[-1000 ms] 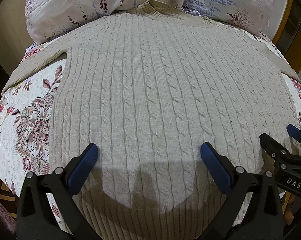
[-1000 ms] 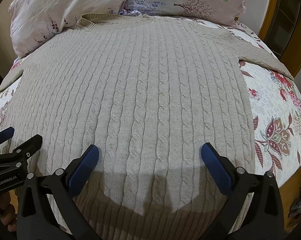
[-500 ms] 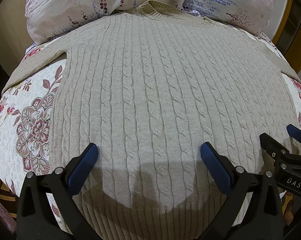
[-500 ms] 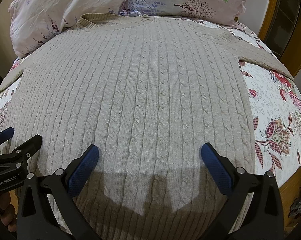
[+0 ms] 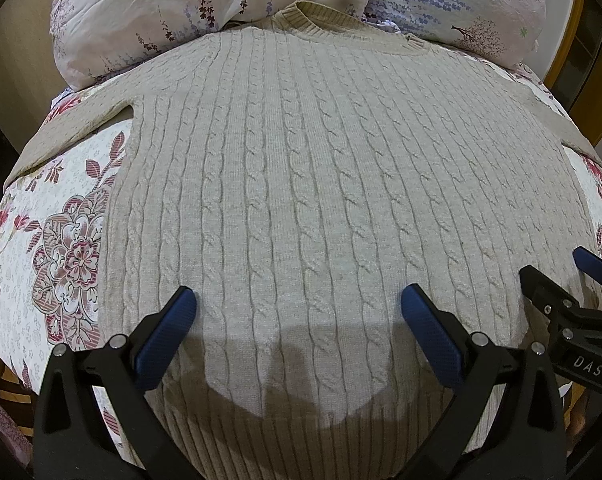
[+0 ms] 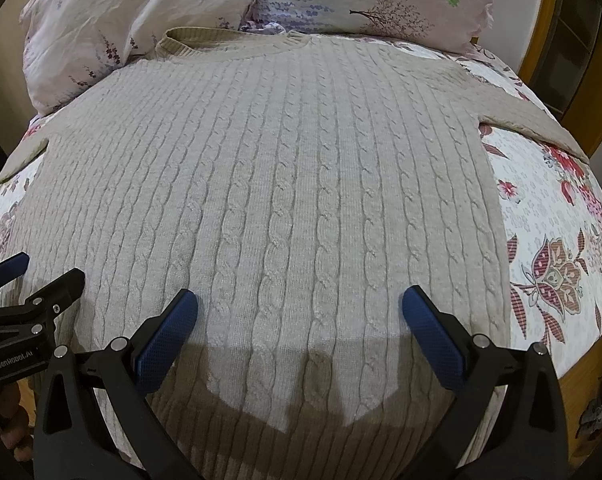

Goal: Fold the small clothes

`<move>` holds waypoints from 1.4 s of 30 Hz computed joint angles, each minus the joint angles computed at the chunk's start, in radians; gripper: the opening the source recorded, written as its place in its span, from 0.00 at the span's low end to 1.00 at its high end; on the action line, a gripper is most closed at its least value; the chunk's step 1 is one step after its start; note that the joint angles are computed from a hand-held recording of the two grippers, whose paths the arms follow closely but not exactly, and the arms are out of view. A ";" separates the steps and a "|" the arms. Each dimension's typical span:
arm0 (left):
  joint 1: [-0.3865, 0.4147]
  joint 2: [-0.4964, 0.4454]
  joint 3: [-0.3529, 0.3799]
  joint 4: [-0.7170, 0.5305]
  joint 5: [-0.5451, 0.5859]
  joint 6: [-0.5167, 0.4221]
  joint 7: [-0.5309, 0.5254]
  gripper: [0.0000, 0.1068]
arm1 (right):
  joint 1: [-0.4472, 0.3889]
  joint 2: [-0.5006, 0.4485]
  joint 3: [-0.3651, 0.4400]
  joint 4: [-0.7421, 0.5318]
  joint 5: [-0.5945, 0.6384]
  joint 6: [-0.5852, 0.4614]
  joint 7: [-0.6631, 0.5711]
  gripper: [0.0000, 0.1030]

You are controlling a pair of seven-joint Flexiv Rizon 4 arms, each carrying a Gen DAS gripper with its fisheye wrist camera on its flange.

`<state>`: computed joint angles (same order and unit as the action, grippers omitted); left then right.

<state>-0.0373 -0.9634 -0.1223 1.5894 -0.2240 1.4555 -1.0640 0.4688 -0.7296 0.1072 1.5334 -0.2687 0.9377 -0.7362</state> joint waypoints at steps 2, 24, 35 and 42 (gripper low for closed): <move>0.000 0.000 0.001 -0.002 0.001 -0.003 0.000 0.95 | -0.007 -0.004 0.007 -0.007 0.004 -0.002 -0.016 0.99; 0.097 -0.015 -0.117 -0.035 -0.083 0.011 -0.031 0.95 | -0.275 -0.065 -0.093 -0.061 0.211 0.233 0.104 0.76; 0.107 -0.049 -0.074 -0.157 -0.144 0.021 -0.144 0.95 | -0.478 -0.222 -0.106 -0.209 0.282 0.208 0.382 0.24; 0.095 -0.071 0.070 -0.263 -0.172 -0.003 -0.318 0.95 | -0.416 -0.281 -0.204 -0.316 0.110 0.153 0.361 0.08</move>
<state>0.0575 -1.0345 -0.0520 1.3260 -0.3958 1.4521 -1.3822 0.0526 -1.0111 -0.0964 1.2172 -0.1585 1.0903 -0.3748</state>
